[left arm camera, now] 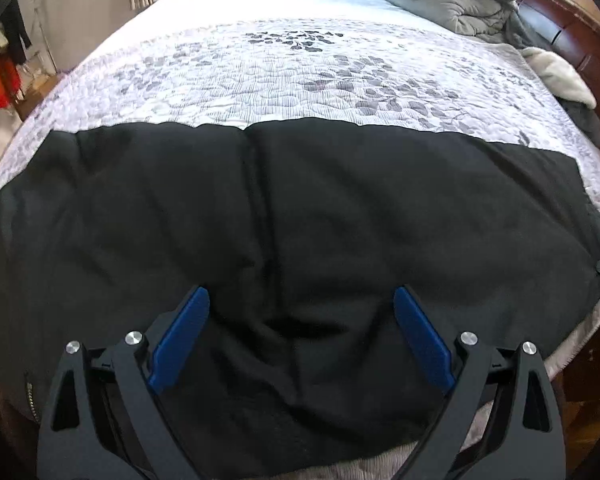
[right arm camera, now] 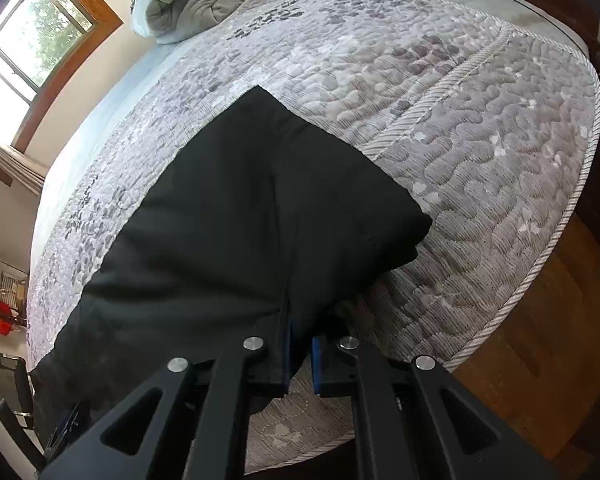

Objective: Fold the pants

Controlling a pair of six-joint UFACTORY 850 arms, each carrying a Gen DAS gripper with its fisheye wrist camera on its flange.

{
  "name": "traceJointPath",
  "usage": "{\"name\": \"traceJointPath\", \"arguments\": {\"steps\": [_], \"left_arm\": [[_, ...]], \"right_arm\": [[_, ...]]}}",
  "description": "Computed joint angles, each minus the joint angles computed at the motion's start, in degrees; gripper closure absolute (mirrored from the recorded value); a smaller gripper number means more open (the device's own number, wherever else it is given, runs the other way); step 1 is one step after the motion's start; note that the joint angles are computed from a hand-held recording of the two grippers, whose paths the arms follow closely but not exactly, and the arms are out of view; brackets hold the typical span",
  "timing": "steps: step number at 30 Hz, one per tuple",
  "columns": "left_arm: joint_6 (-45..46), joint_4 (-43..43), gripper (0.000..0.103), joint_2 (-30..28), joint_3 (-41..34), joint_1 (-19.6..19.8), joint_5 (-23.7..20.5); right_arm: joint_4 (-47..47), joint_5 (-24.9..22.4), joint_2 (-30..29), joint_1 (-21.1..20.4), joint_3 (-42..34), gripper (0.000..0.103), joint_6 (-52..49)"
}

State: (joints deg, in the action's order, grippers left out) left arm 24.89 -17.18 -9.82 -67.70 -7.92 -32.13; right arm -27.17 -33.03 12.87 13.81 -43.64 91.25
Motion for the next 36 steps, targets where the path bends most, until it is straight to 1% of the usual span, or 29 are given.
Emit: {"name": "traceJointPath", "arguments": {"steps": [3,6,8,10,12,13,15,18,20,23,27,32,36], "left_arm": [[1.2,-4.8,0.01,0.1,-0.7,2.0,-2.8],[1.8,-8.5,0.01,0.3,-1.2,3.2,-5.7],[2.6,-9.5,0.01,0.7,-1.0,2.7,-6.1],[2.1,-7.6,0.01,0.8,-0.6,1.6,-5.4],[-2.2,-0.3,0.01,-0.1,-0.6,-0.4,-5.0],[-3.1,1.6,0.01,-0.1,-0.2,-0.9,-4.2],[-1.7,1.0,0.01,0.9,1.1,-0.9,-2.3],[-1.0,-0.1,0.01,0.7,0.4,-0.1,-3.6],[-1.6,-0.7,0.01,0.4,-0.5,0.8,-4.5],[-2.8,-0.7,0.01,-0.2,-2.0,2.1,-5.9],[-3.0,-1.4,0.01,0.0,-2.9,4.1,-5.9],[-2.4,-3.1,0.01,1.1,-3.7,7.3,-4.5],[-3.0,-3.9,0.01,0.8,-5.3,9.4,-4.6]], "right_arm": [[-1.4,0.8,1.0,0.0,0.2,0.096,0.9],[-3.1,1.2,1.9,0.4,0.0,0.096,3.1],[-3.9,-0.8,1.2,1.3,-0.9,0.096,2.8],[-2.7,-1.9,0.0,1.2,-1.8,0.096,1.0],[-1.2,-0.8,0.0,0.5,-1.2,0.096,1.2],[-1.2,-0.3,0.4,0.4,-0.9,0.096,1.7],[-2.4,-0.3,0.9,0.9,-0.9,0.096,2.7],[-6.0,-0.6,1.8,2.2,-1.6,0.096,4.6],[-9.3,-0.3,2.1,3.6,-2.6,0.096,5.9],[-15.5,-0.8,1.1,7.1,-5.8,0.096,6.3],[-20.6,-2.9,-2.8,12.4,-11.9,0.096,1.8],[-19.6,-2.5,-9.2,17.4,-19.6,0.096,-8.3],[-16.0,0.1,-13.9,20.2,-23.8,0.096,-16.0]]}}
